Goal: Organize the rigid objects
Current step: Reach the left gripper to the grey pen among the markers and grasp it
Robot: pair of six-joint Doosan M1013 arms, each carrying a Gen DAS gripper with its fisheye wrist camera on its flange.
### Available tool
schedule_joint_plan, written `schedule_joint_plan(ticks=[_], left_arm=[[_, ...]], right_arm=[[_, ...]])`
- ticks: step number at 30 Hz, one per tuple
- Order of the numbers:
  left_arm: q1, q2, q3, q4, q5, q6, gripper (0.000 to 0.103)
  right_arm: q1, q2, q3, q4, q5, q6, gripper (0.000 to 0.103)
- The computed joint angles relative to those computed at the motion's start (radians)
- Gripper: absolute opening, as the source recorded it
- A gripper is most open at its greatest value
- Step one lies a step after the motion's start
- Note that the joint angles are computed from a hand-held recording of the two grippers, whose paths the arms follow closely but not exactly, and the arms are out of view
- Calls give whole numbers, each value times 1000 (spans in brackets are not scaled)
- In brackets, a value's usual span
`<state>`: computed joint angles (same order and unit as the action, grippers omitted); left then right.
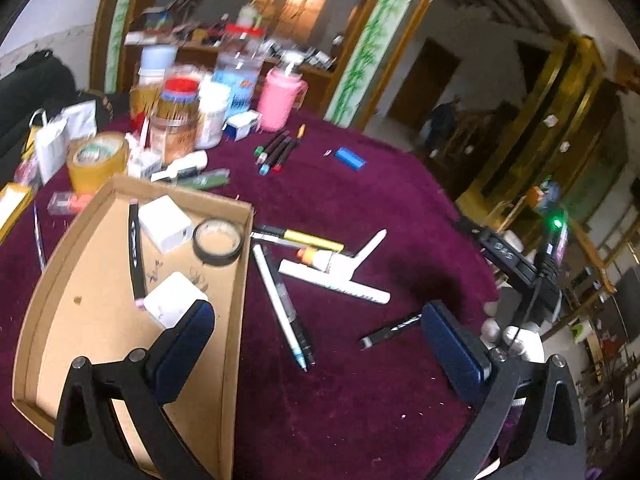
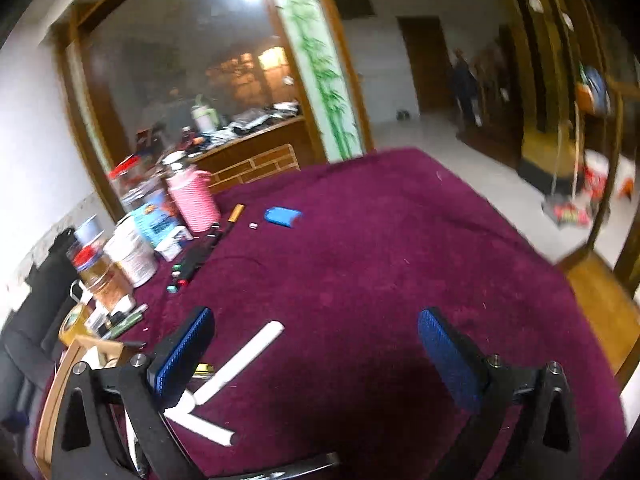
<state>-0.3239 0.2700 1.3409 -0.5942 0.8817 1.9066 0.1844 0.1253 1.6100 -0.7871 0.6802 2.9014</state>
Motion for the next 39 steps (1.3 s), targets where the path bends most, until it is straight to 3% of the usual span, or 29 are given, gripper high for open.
schedule_joint_plan(ticks=[2,4,12,14,16,20,21,25,27,30,32,35,39], left_arm=[[-7,21,-19,42,33,-56,103],[-25,49,-42,99,58,-117,103],[-105,126,-104,280,122,-224,100],[-119,139,-117,351,123,-257,87],[-128,168,-147,398,159,-274,60],[-152,188,-162,528,136,-307,47],[-151,188,-159,522,127,-300,46],[-142,165,-123,517,93,-266,24],[-125,152,-110,460,103,-236,21],[-109,129,-86,363,123,-153,0],[-112,111,-62,325,121,-97,0],[-125,97,-43,356,86,-110,1],[-128,103,-48,419,60,-199,21]], right_arm=[[-11,7,3,77,30,-53,102],[-31,-1,16,159,-26,-88,102],[-24,-6,21,178,-53,-121,102],[-28,-9,24,188,-62,-118,102],[-31,-8,25,198,-71,-113,102],[-27,-7,22,184,-60,-96,102],[-26,-6,20,180,-54,-94,102],[-28,-2,15,201,-43,-113,102],[-28,0,14,203,-38,-116,102],[-29,1,13,205,-30,-118,102],[-32,1,12,221,-30,-129,102],[-30,3,11,212,-17,-122,102],[-31,0,12,204,-18,-109,102]])
